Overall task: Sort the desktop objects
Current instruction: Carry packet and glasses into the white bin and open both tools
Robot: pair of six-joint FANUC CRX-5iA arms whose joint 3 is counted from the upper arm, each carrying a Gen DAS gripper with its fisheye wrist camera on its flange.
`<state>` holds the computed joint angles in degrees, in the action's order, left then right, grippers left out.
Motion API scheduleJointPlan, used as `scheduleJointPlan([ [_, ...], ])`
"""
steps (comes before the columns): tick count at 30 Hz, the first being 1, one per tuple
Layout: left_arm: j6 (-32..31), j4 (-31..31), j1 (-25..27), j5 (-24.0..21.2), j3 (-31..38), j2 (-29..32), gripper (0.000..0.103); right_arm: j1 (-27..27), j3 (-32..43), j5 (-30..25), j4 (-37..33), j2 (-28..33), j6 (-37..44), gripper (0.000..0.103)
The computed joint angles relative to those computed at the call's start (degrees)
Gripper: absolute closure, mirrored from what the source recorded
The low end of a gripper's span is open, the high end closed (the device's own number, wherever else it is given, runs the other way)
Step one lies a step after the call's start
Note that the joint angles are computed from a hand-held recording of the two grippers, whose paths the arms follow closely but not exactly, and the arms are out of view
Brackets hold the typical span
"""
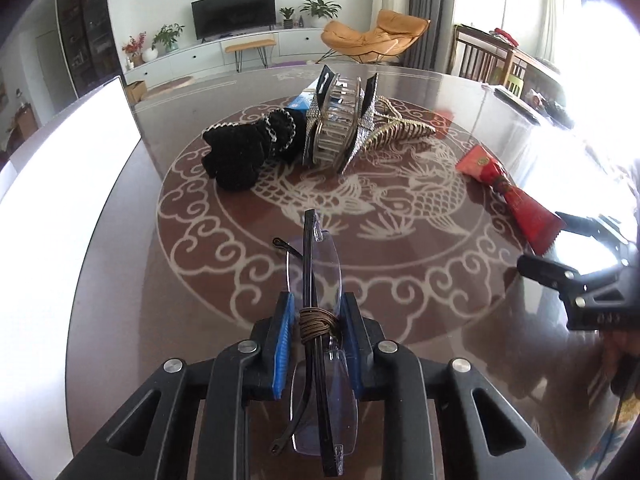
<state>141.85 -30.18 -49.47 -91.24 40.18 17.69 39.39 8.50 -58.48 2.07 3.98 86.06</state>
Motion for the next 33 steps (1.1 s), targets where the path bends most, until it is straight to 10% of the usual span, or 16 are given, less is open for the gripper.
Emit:
scheduleJointPlan([
  [6,1.81,-0.98,-3.26,-0.35,-3.75,-3.62,0.086,-4.30,25.22,-23.51,-10.96,14.36,5.44,0.010],
  [12,6.12,-2.22,-4.30,2.82,-7.09,-6.26,0.087,-0.85,38.47,-33.93,-1.91,24.13,3.75,0.052],
  [13,7.47,-3.16,-4.93,4.24,-8.53,-7.52,0.087,-0.75,38.71,-33.79,-2.12,24.08,3.88,0.080],
  [14,8.66,-4.43,-5.69,5.12,-9.39,-8.41,0.087,-0.77,39.10,-34.13,-2.44,24.12,3.38,0.083],
  [23,21.14,-18.28,-14.87,3.23,-8.49,-14.36,0.087,0.89,34.27,-27.48,-7.90,15.85,1.76,0.083],
  [33,21.37,-35.06,-24.73,-16.42,-4.20,-21.00,0.087,13.53,56.01,-27.61,-18.94,21.55,1.05,0.084],
])
